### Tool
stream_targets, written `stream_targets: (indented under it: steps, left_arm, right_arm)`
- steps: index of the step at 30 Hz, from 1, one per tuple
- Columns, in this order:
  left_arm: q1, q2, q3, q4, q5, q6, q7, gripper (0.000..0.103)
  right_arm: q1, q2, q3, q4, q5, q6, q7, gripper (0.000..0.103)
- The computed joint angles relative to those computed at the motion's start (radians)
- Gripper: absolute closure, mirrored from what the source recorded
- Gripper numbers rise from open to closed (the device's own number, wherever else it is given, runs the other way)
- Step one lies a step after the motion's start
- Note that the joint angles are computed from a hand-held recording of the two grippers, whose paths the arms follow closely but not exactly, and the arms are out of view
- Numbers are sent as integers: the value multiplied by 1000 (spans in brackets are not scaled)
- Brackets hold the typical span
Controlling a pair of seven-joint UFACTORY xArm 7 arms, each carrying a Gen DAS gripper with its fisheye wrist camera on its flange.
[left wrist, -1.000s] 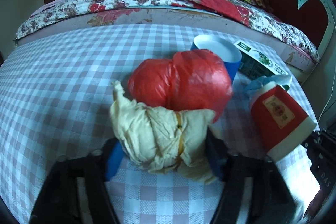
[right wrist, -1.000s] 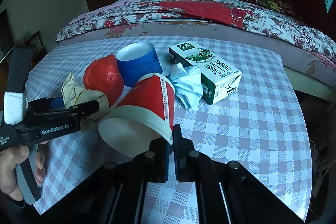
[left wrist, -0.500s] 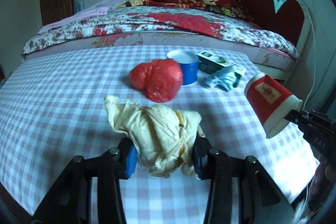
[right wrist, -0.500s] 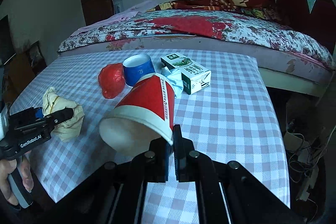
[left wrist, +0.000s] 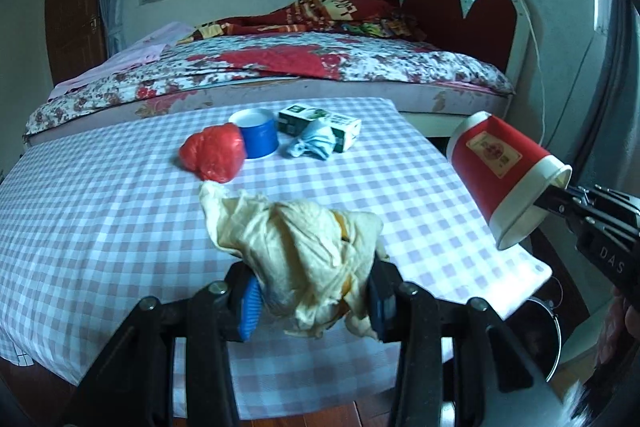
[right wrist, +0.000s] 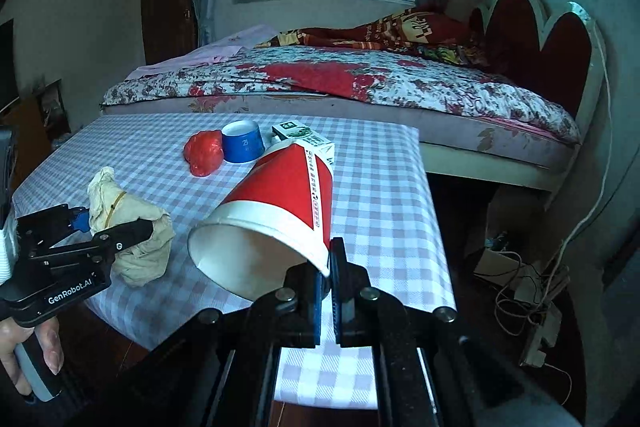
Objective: Collect trash
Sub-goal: 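Carry the yellow cloth and red paper cup over the black bin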
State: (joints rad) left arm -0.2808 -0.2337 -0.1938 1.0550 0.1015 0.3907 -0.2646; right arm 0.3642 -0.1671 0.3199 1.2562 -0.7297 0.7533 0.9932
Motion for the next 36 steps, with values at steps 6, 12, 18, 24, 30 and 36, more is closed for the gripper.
stream_targets:
  steps: [6,12,18,24,30,36]
  left_arm:
    - [-38,-16,-37,6,7,6,-8,60]
    - [-89,9,-66,33,4,9,-4,60]
    - [-153,54,-88,67,-8,5,19,60]
    - [-215,103,-102,99,-31,9,51,60]
    - [-280,162,-119,135,-70,27,100,60]
    - [-346,242,-141,186,-115,59,172,60]
  right_arm:
    - [-26,-142,18,-117,24,29,16,99]
    - [-83,-300,36,-243,101,50,-2,99]
    - [-136,-448,49,-349,184,89,-43,99]
    - [-174,-586,51,-451,276,127,-89,99]
    - [-180,-752,17,-581,375,191,-145,99]
    - [-183,-907,-17,-692,451,270,-214,99]
